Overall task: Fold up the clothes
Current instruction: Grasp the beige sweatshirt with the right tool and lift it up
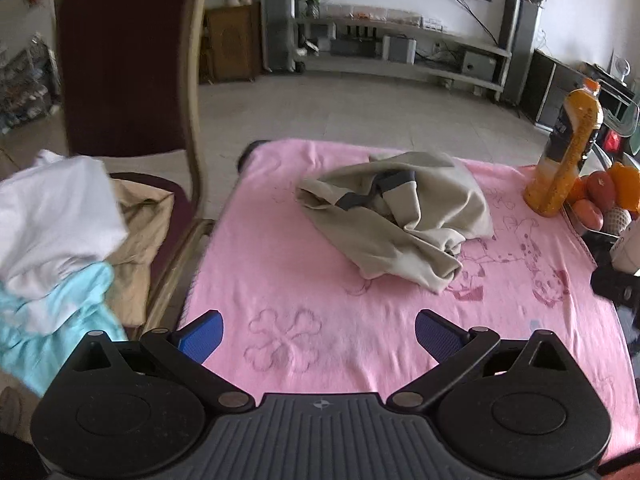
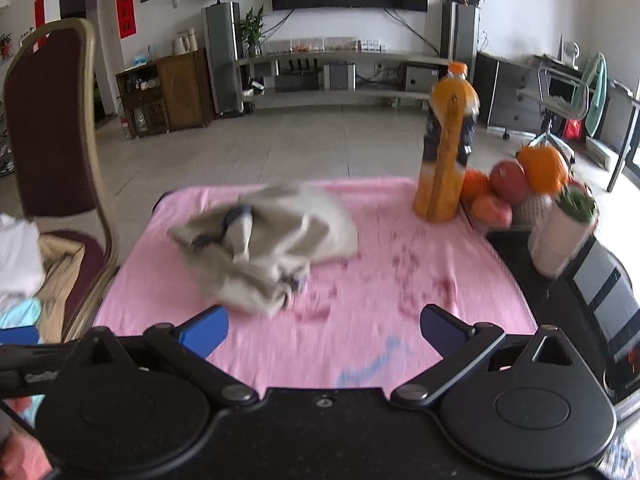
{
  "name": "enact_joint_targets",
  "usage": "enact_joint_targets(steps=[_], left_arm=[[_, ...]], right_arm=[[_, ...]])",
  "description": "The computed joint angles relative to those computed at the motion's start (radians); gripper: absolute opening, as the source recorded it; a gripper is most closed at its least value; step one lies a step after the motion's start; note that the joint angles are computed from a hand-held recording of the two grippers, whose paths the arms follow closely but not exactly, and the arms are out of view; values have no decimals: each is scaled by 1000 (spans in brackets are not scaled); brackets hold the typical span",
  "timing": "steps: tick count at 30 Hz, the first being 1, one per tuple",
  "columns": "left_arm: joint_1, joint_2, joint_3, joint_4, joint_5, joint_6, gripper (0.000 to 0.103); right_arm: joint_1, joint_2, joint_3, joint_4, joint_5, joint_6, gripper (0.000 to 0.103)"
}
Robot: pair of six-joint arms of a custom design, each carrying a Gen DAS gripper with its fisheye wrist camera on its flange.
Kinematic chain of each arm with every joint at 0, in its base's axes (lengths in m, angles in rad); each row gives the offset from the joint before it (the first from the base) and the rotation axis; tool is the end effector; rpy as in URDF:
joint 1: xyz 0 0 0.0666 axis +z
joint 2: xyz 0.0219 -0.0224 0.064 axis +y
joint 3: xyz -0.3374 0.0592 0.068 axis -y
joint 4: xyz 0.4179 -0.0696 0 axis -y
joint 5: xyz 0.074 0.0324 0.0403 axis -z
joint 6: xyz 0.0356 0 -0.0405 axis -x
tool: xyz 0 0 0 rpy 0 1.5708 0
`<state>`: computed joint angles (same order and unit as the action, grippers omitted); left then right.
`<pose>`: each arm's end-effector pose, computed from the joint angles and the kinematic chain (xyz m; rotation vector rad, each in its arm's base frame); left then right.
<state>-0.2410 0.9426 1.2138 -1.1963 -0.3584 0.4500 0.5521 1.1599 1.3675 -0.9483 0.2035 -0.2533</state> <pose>0.3386 -0.0708 0.4697 -0.3976 2.3875 0.1380 0.3774 0.2236 0.4796 -0.2397 2.2869 0.1809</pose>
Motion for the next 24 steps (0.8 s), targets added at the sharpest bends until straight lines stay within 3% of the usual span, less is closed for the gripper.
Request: enact_joint_targets(steps=[2, 4, 5, 6, 8, 10, 12, 15, 17, 19, 20, 21, 24], left_arm=[[52, 45, 5, 39, 51, -57, 84], [72, 80, 0, 69, 27, -83, 86], [83, 94, -10, 89, 9, -89, 85], [96, 94, -28, 111, 17, -91, 85], [134, 95, -61, 148, 63, -93, 86], [187, 110, -72, 148, 147, -77, 86], [227, 129, -67, 136, 184, -58, 84], [256, 111, -86, 178, 186, -43, 84], [261, 115, -84, 182, 187, -45, 82], [262, 122, -81, 181, 204, -55, 75], [262, 124, -84, 187, 222, -67, 72], [259, 124, -88, 192, 231, -75, 71], [251, 107, -110, 228, 208, -80, 67]], right_arm=[[-17, 71, 56, 13, -33, 7, 103], [-36, 151, 110, 36, -112, 5, 101], [-44, 191, 140, 39, -155, -2, 92], [-51, 237, 174, 37, -197, -14, 77], [-62, 350, 266, 10, -269, -59, 63], [-60, 454, 351, -1, -301, -62, 62], [-50, 556, 440, -5, -307, -36, 63], [-28, 692, 578, -31, -261, -3, 76], [-16, 786, 682, -77, -237, 5, 77], [-7, 842, 752, -126, -205, -5, 64], [-6, 844, 759, -135, -197, -8, 27], [-5, 846, 766, -143, -190, -11, 4], [-5, 739, 664, -65, -179, -22, 3]])
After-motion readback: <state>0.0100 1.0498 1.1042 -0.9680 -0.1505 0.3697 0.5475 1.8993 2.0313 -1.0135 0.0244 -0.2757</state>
